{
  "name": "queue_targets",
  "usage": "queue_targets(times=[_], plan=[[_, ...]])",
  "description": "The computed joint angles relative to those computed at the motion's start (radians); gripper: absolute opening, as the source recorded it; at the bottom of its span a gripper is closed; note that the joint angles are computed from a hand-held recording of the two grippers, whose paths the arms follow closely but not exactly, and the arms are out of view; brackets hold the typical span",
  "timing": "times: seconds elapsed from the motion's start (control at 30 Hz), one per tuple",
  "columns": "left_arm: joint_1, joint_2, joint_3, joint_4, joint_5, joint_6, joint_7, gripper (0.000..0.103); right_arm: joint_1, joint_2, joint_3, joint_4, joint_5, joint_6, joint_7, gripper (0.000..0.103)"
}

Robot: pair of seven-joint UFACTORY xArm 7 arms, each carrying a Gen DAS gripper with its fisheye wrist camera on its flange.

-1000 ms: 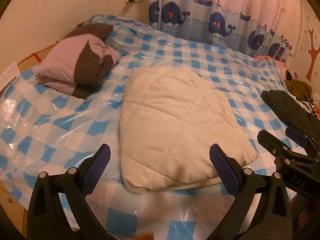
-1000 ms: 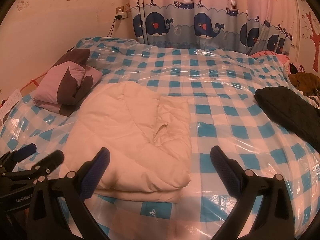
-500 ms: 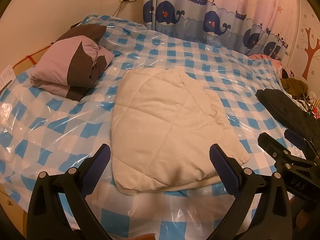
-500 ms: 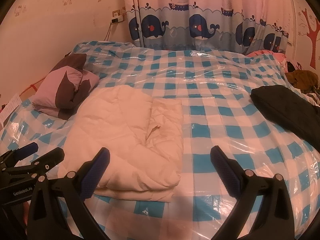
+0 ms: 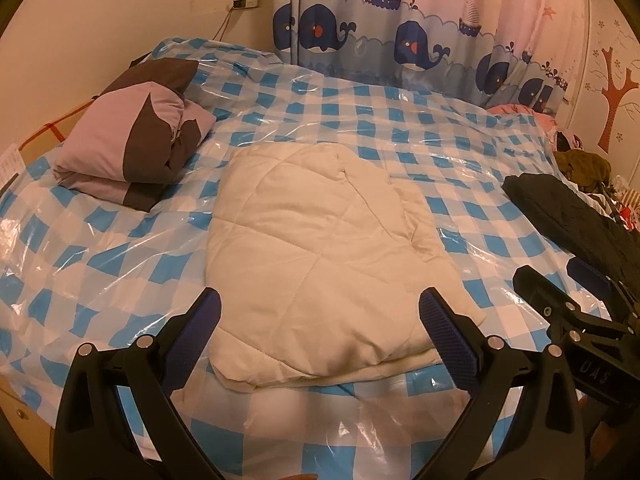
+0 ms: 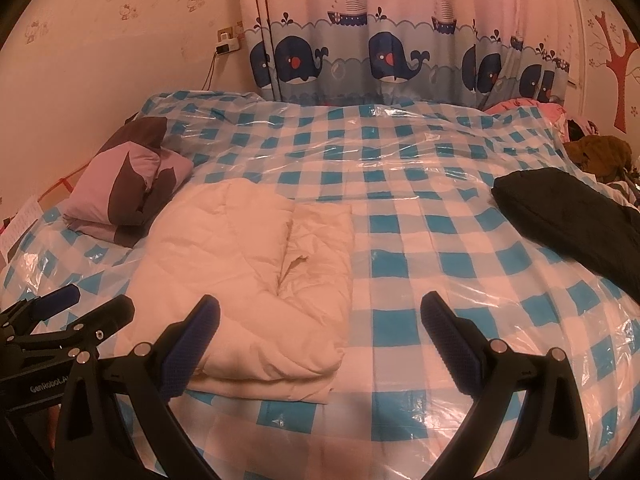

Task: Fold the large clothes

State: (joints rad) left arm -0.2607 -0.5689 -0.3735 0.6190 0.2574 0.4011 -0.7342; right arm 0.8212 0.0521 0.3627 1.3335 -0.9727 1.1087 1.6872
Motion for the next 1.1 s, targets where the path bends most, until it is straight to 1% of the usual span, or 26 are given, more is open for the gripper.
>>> queue_targets(times=[0.2,0.63,1.1], plan=[[-0.007,0.021,0.008,0.015,-0.009,0.004,-0.001,0.095,0.001,0.0,-0.001,-0.001,0.0,0.0,-0.002,0.096],[0.022,0.06,-0.003,0.042,0.043,0.001,-0.003,0.095,-0.003,-0.003,0.001,-0.009,0.001,-0.003,0.002,0.096],[0.021,0.09,-0.013,0.071,0.079,0.003,-0.025,0.095,-0.012,-0.01,0.002,-0.019,0.002,-0.015,-0.001,0.096]])
